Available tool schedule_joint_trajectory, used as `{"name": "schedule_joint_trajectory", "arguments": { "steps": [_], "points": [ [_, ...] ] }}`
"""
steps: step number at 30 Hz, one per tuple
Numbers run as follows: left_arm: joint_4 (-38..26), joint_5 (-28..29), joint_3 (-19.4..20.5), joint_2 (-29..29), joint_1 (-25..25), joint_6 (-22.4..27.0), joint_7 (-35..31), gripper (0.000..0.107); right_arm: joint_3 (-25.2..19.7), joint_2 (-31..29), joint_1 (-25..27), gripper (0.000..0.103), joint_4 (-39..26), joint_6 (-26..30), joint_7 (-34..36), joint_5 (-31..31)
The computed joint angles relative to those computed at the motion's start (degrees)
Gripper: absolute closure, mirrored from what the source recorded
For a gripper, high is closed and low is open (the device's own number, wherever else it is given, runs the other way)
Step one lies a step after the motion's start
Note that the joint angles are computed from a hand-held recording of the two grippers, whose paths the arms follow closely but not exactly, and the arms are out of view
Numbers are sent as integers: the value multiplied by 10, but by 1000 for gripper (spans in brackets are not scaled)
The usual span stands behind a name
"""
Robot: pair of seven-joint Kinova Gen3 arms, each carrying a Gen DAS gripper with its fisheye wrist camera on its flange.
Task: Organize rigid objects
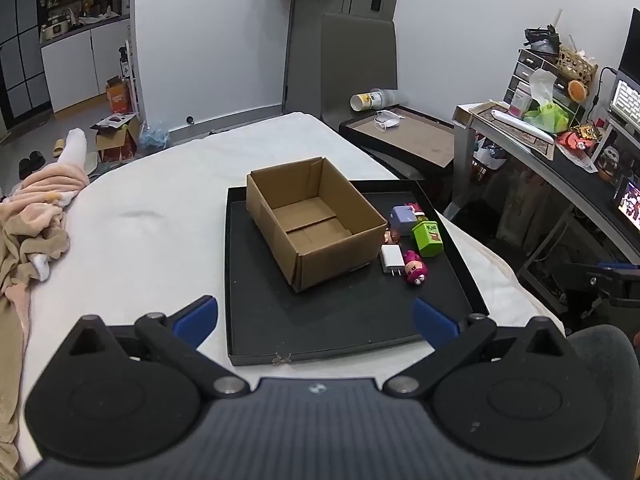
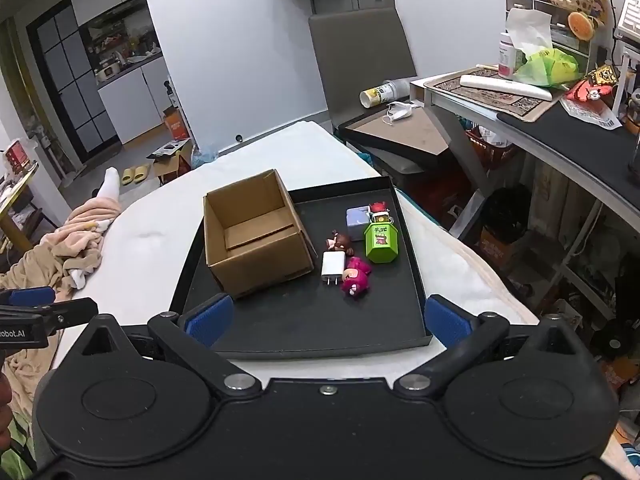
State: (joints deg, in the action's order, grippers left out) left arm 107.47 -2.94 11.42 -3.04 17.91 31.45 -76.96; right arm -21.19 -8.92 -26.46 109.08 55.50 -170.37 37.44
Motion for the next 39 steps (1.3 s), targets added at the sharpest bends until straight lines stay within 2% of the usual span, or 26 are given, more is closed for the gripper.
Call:
{"name": "schedule_joint_trajectory", "arguments": {
  "steps": [15, 39],
  "points": [
    [3, 12, 0, -3, 0, 2, -5, 4, -2, 0, -5, 0, 5, 1, -13, 5],
    [24, 0, 5, -22, -6, -8, 14, 4, -19, 1, -24, 0, 2, 47, -50, 32]
  ]
}}
